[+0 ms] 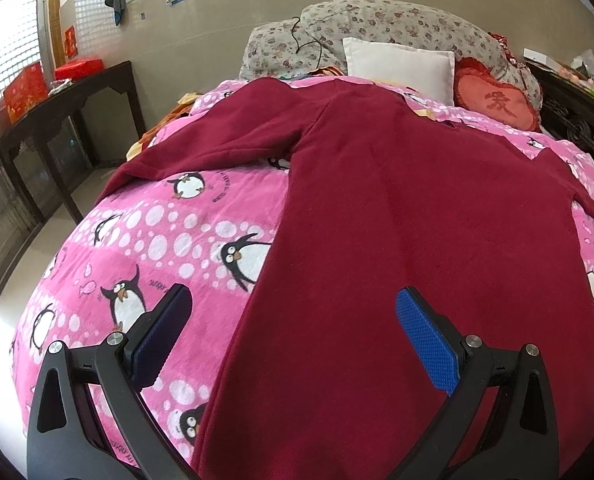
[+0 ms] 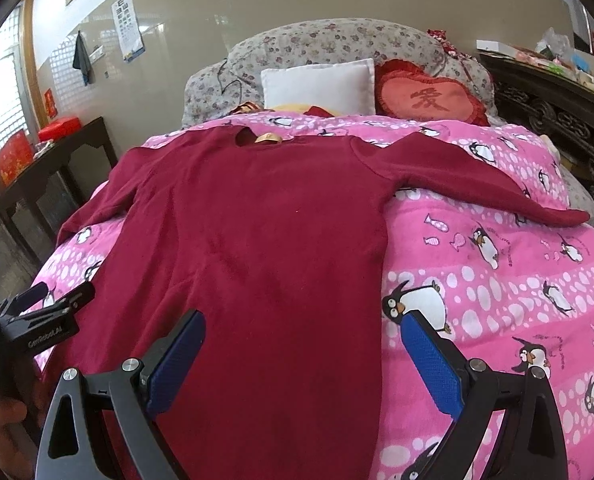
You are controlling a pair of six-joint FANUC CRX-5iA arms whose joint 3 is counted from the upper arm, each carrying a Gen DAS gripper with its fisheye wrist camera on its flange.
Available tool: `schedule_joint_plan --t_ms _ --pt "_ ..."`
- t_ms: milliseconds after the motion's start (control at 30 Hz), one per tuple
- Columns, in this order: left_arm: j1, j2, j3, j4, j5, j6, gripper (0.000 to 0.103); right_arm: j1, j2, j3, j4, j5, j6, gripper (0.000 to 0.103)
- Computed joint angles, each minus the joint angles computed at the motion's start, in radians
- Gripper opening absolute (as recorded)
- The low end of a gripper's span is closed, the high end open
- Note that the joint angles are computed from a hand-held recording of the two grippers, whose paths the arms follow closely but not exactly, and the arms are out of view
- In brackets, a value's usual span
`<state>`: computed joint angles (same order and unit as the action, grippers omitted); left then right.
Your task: Fold small clothes
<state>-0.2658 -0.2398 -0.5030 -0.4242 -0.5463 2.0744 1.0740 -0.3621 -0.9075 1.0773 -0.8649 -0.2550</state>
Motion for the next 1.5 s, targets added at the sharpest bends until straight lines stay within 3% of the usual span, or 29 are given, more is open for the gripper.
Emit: schedule_joint_plan --t_ms 133,367,600,867,1267,1500 --pt "-0.012 0.017 0.015 -0.002 0.001 -0.004 0.103 -0.035 0.01 -0.001 0.036 0.03 -0.018 0.098" --pt "-0.02 0.051 0.045 0.022 0.009 -0.025 0.103 -0.035 0.047 0.066 -0.093 -0.008 0.084 0.098" --pt "-0.037 0.086 0.077 0.053 0.027 -0.057 0.103 -0.095 0.067 0.067 -0.03 0.04 0.04 0.098" --pt "-0.028 0.126 0.109 0.113 0.042 -0.126 0.103 -0.147 0.11 0.117 -0.012 0.086 0.105 0.098" --pt "0.062 0.176 0.156 0.23 0.054 -0.229 0.103 -0.26 0.269 0.293 -0.056 0.252 0.209 0.098" --pt "0.206 0.187 0.118 0.467 0.075 -0.438 0.103 -0.294 0.413 0.387 -0.033 0.268 0.204 0.098"
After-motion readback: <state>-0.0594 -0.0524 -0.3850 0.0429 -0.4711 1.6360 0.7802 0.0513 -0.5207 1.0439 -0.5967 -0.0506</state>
